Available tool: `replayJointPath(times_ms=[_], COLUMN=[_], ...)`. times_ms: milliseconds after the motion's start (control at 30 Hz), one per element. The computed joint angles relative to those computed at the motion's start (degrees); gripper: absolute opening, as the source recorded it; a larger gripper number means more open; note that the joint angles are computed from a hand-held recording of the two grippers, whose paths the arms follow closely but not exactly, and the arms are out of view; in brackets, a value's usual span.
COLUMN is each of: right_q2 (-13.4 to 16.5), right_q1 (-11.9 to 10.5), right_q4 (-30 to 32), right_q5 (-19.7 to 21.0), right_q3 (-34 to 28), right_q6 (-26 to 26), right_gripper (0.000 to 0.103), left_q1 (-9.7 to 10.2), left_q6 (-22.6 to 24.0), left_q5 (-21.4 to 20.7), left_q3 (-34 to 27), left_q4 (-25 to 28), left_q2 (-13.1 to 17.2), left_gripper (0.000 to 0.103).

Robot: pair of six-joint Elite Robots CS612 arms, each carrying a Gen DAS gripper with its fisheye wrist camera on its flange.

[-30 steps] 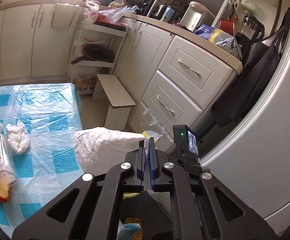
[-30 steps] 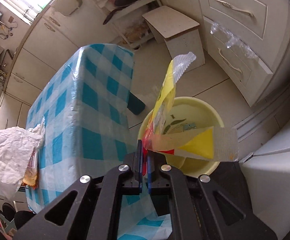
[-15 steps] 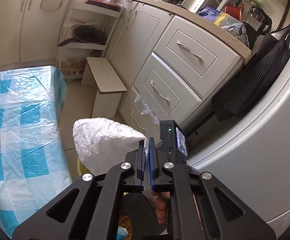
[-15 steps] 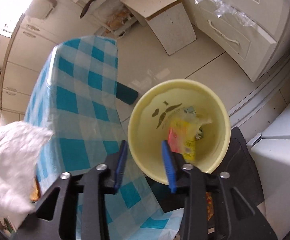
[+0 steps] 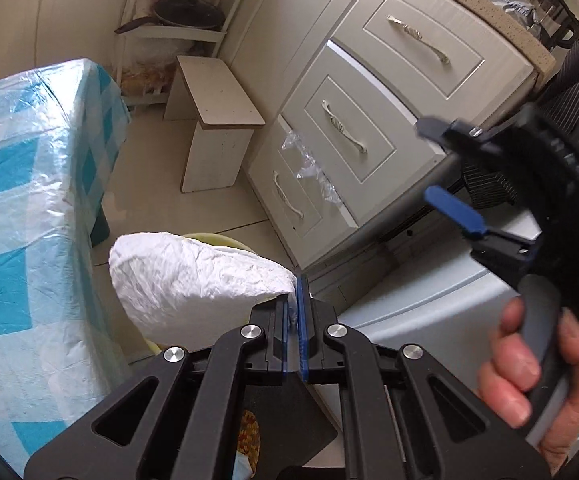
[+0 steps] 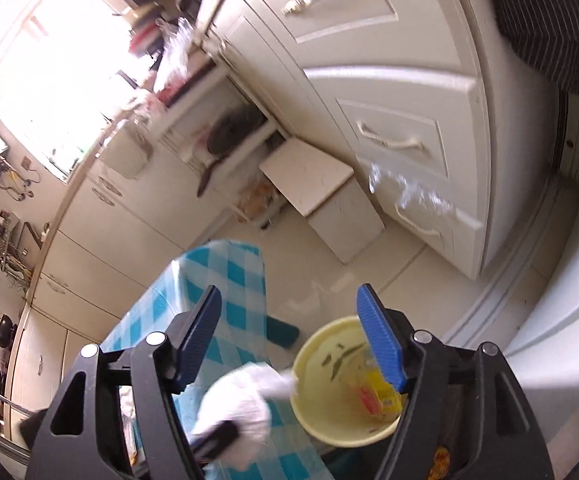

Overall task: Collect trash
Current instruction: 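Open the right tool to drop the wrapper into the yellow bucket, then open the left tool over the bucket to drop the white bag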

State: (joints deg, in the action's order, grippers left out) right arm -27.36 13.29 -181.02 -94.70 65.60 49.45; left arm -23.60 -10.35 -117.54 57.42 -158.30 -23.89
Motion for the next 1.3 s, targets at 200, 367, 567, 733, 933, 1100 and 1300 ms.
replayJointPath(times_ms=[200, 367, 567, 733, 933, 1100, 1300], right_q2=[0.4, 0.0, 0.0, 0.2, 0.6, 0.8, 1.2], right_q1=[-0.8, -1.1, -1.2, -1.1, -1.1, -1.0, -0.6], right_q4=[-2.2, -3.4, -4.6, -4.6, -4.5, -3.9, -3.1], right_q5=[3.0, 3.9, 4.9, 5.6, 6.3, 7.0, 7.2], right_q3=[-0.2, 0.2, 0.4, -0.1, -0.7, -1.4, -2.7], right_q6=[0.5, 1.5, 1.8, 1.8, 2.0, 1.4, 0.6], right_gripper=[0.070, 0.070, 0.070, 0.070, 0.070, 0.070, 0.072], left_q1=[-1.26, -1.84, -1.70, -1.37, -0.77, -0.95, -1.08], left_q6=[0.2, -1.4, -4.8, -5.6, -7.2, -4.6, 0.2], left_q5=[-0.4, -0.2, 1.8, 2.3, 0.8, 1.7, 5.6], left_q3=[-6.3, -10.5, -16.5, -17.2, -16.0, -11.1, -2.0], left_q4=[7.9, 13.3, 22.4, 23.3, 21.8, 17.3, 9.8], left_q2=[4.2, 7.1, 10.7, 11.4, 10.6, 7.3, 1.6], left_gripper=[0.004, 0.004, 0.020, 0.043, 0.052, 0.056, 0.070])
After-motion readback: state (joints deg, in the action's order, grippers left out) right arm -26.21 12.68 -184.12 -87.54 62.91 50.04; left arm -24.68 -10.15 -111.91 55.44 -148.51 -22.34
